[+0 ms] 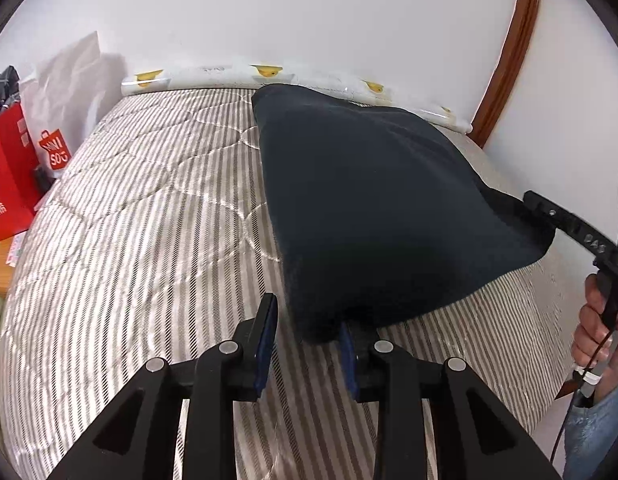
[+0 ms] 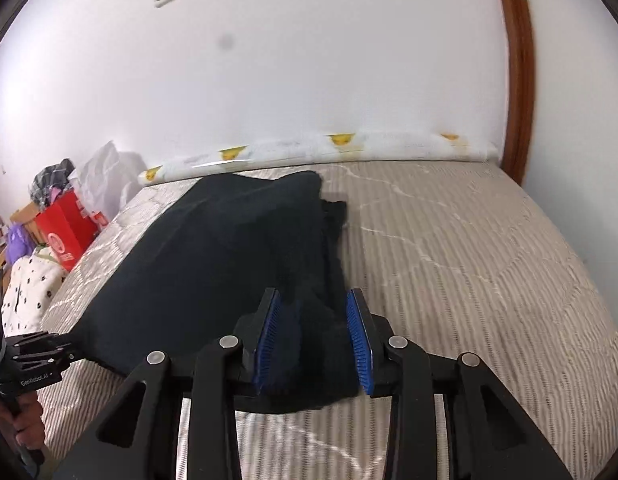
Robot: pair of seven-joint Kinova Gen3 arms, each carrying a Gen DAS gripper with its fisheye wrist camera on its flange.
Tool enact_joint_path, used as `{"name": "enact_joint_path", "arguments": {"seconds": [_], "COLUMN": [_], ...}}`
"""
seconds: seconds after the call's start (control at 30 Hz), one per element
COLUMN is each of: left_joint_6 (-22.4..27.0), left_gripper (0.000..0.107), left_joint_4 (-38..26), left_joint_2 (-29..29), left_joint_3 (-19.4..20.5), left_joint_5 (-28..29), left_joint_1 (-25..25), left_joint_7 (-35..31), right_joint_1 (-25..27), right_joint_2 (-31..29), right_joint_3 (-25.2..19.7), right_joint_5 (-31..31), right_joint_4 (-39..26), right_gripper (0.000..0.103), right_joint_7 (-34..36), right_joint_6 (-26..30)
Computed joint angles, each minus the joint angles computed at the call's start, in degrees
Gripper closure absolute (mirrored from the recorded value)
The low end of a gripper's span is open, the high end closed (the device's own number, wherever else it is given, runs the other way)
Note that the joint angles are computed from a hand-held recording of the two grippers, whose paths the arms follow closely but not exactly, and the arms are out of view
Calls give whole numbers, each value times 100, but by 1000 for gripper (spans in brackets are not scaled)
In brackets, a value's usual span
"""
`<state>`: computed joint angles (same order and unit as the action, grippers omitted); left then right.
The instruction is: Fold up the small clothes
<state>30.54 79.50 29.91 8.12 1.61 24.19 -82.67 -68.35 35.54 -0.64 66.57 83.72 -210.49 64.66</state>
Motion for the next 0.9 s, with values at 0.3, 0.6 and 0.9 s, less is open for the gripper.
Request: {"name": "enact_joint_path", "arguments": {"seconds": [0.3,0.6,0.9], "left_joint_6": [-147,28,453], "left_gripper": [78,74,68], "left_joint_4": [330,-254,-913], "left_joint_2": [-377,-200,388], "left_joint_3": [34,56,-55], "left_joint_5": [-34,43,-64], "left_joint_1": [-49,-41,137], "left_joint_7": [-53,-152,-152], "right_joint_1": [97,-225,273], "right_joint_2": [272,-12,379], "right_joint_3": [52,138,-66], "right_joint_5": [-795,-550,-1017], "right_joint_4": [-154,-122,-478], "right_gripper": [76,76,80], "right_joint_7": [310,227,843], "right_joint_6": [15,352,119]}}
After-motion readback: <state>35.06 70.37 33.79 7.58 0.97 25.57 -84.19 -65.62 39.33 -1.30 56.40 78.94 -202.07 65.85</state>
